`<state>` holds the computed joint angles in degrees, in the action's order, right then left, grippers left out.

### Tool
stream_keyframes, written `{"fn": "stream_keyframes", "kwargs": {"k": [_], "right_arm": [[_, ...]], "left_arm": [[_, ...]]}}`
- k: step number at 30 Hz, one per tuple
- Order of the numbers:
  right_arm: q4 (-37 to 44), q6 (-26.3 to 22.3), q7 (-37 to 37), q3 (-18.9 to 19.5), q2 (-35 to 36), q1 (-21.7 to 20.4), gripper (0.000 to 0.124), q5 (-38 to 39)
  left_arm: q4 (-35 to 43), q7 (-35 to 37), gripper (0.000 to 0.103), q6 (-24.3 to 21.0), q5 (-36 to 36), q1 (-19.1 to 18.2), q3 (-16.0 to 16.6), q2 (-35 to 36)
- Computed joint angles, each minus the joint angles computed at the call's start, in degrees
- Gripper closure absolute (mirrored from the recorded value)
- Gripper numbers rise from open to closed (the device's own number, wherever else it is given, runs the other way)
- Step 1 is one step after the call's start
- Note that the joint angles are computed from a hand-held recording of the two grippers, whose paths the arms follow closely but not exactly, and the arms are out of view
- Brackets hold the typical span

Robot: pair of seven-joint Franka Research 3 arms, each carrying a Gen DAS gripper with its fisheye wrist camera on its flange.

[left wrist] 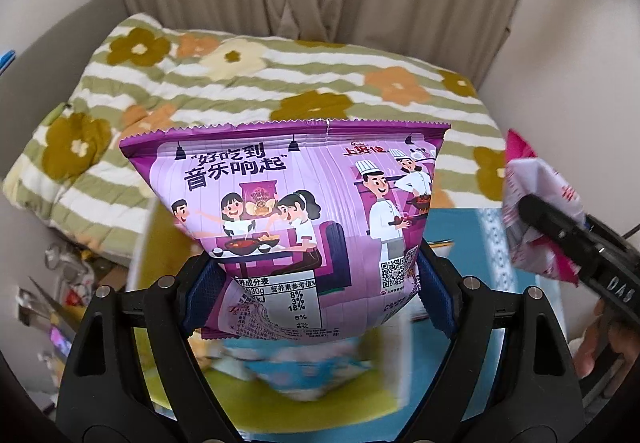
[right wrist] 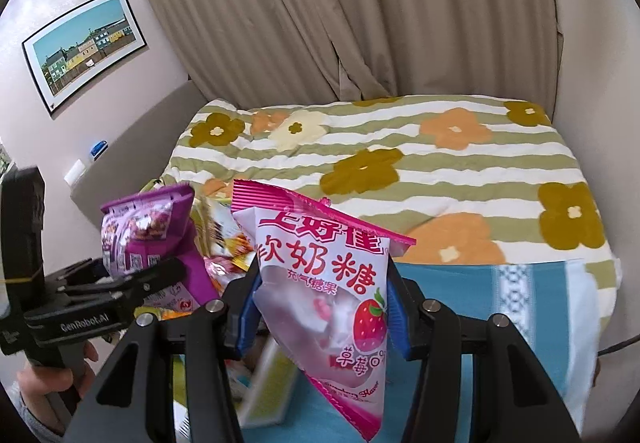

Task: Organize snacks
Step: 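Carry both bags into the yellow box and open both tools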

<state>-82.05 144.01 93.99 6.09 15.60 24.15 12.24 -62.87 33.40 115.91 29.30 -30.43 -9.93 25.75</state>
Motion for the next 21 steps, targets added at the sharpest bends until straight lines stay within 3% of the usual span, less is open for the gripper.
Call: {"fn": "stream_keyframes", "kwargs": {"k": [4,7,8,21], "right_arm": [[6.65,-1.88,6.33,-0.83,4.79,3.53,0.076,-4.60],[10.88,-4.28,9.49,-1.43,7.55,5.66,0.076,-7.52],[11.53,-4.73,10.07,-1.55,8.02,6.00,0.076,-8.01],[18.75,-10.94,14.93,-2.25,13.25,9.12,0.076,-11.75]], "left_arm": [[-8.21,2.36,0.018,3.58,-3.25,4.30,-0.64,-4.30],[-10.53,4.90,0.002,4.26,-4.80,6.38,-1.07,-5.03],[-11.14,5.50,0.000,4.52,-4.70,6.74,-1.04,-5.20],[-28.10,8.16,0.000,12.79,-10.34,12.03,-2.83,-15.46]]}}
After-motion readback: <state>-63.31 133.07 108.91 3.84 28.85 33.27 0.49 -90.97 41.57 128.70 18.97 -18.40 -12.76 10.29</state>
